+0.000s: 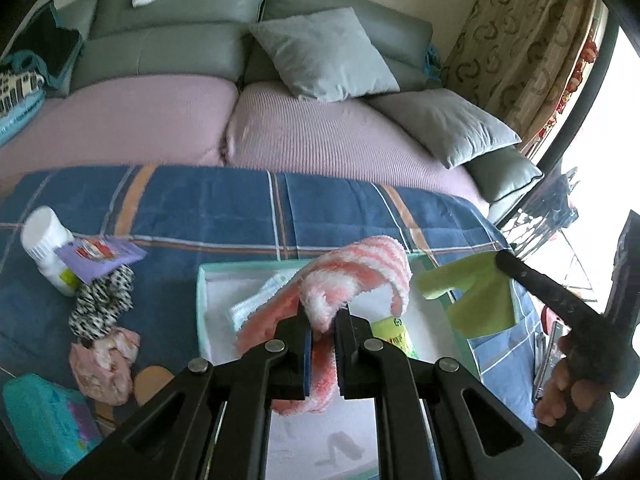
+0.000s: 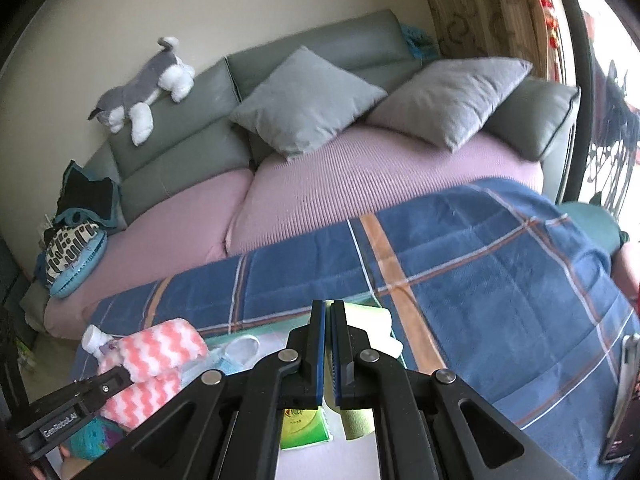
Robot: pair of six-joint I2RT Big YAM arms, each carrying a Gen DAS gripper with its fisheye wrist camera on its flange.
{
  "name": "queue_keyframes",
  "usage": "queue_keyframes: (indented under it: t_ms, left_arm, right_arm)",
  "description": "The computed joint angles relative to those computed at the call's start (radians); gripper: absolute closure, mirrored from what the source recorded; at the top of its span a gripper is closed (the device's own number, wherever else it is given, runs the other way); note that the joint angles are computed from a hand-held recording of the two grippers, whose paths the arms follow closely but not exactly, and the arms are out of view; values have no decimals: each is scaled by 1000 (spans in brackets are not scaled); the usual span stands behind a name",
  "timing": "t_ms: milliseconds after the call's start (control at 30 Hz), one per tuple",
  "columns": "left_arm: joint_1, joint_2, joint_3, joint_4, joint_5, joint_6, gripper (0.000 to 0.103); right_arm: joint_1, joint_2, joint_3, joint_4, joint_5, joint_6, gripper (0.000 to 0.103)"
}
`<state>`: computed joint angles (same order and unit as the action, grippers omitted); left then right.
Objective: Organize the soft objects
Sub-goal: 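Lift the pink cloth with the left tool while the right tool carries the green cloth toward the tray, then drop the green cloth from the right tool while the left tool holds the pink cloth, then open the left tool to drop the pink zigzag cloth into the tray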
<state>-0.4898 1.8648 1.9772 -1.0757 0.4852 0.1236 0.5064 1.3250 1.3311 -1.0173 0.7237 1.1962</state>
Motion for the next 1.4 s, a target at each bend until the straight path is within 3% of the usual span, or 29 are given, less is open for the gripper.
queue_keyframes:
  t_ms: [100, 367, 767, 1133, 1233, 1400]
  left_arm:
    - [-2, 21, 12, -24, 11, 2, 94]
    - [-17, 101, 68, -130, -48, 11, 94]
    - [-20, 149, 104, -213, -100, -4, 93]
    - [-21, 165, 128, -245, -123, -13, 75]
    - [-24, 164, 131, -245, -137, -17, 68]
    - [-22, 151, 130, -239, -151, -15, 67]
  right_arm:
    - [-14, 14, -9, -1, -39, 8, 100]
    - [-47, 58, -14, -22, -173, 11, 100]
    - [-60, 91, -11, -59, -292, 27, 100]
    - [-57, 125, 27, -121, -328, 43, 97]
    - [-51, 130, 47, -153, -315, 50, 97]
    - [-35, 135, 87, -205, -276, 55, 97]
